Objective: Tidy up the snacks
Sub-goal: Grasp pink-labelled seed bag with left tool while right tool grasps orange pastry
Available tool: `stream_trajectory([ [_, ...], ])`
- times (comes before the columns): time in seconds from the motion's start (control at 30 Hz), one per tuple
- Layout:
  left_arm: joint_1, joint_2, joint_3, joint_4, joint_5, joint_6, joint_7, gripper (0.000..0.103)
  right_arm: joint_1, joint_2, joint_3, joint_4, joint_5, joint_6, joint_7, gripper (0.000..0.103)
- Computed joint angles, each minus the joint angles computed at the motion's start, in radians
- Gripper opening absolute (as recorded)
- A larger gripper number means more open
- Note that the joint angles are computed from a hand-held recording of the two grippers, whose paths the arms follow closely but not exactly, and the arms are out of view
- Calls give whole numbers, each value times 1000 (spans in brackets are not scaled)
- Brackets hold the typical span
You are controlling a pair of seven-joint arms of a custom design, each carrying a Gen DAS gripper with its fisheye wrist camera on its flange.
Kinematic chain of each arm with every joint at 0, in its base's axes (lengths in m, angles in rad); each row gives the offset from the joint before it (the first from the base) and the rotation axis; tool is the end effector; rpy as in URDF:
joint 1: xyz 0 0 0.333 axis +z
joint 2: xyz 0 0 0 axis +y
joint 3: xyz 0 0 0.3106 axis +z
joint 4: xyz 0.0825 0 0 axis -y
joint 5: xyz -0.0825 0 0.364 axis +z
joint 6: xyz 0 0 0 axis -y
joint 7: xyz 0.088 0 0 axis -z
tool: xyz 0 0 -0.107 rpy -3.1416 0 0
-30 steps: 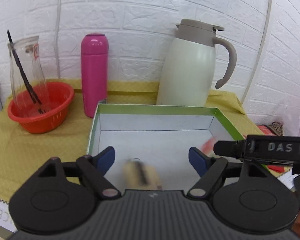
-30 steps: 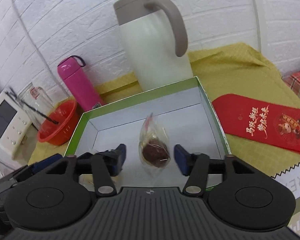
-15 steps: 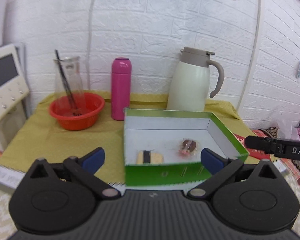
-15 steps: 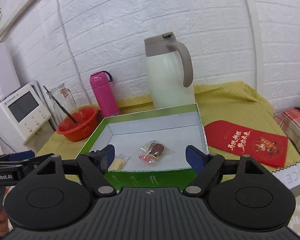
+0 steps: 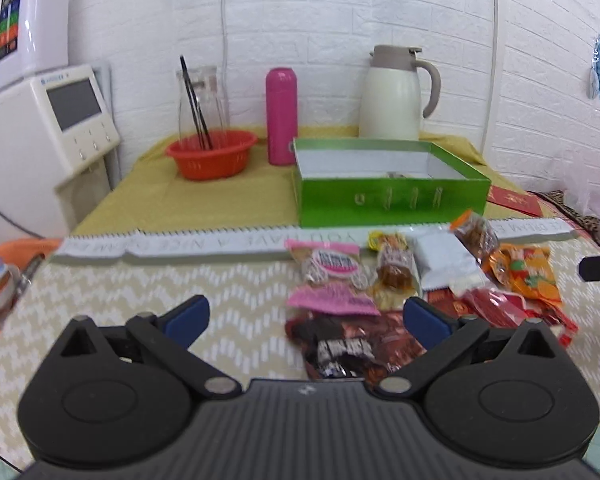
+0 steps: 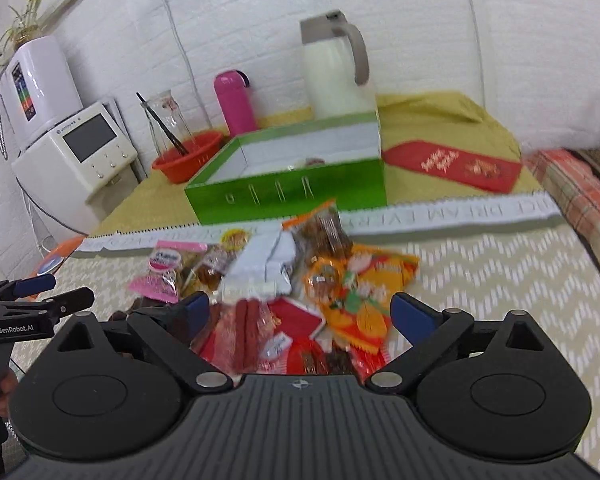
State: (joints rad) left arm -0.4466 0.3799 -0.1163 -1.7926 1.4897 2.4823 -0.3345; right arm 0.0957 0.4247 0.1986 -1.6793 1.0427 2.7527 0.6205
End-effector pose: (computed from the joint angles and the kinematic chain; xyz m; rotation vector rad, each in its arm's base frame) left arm 0.5538 -0.3456 0.3764 -1.7419 1.3811 -0.8119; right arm 0.6680 0.1457 0.4204 -1.8113 1.2888 -0.2022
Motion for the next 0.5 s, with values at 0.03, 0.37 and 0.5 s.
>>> stream_trajectory([
  [0.03, 1, 2, 3, -6, 25, 21, -30, 103, -4, 7, -4, 1, -3, -18, 18, 103],
  [0.37, 124, 97, 50, 121, 149, 289, -88, 103, 70, 232, -116, 270, -331, -31, 511, 103],
  [0.5, 190, 204, 47, 230, -88, 393, 154, 103, 4, 309, -37, 383, -329, -111, 548, 103],
])
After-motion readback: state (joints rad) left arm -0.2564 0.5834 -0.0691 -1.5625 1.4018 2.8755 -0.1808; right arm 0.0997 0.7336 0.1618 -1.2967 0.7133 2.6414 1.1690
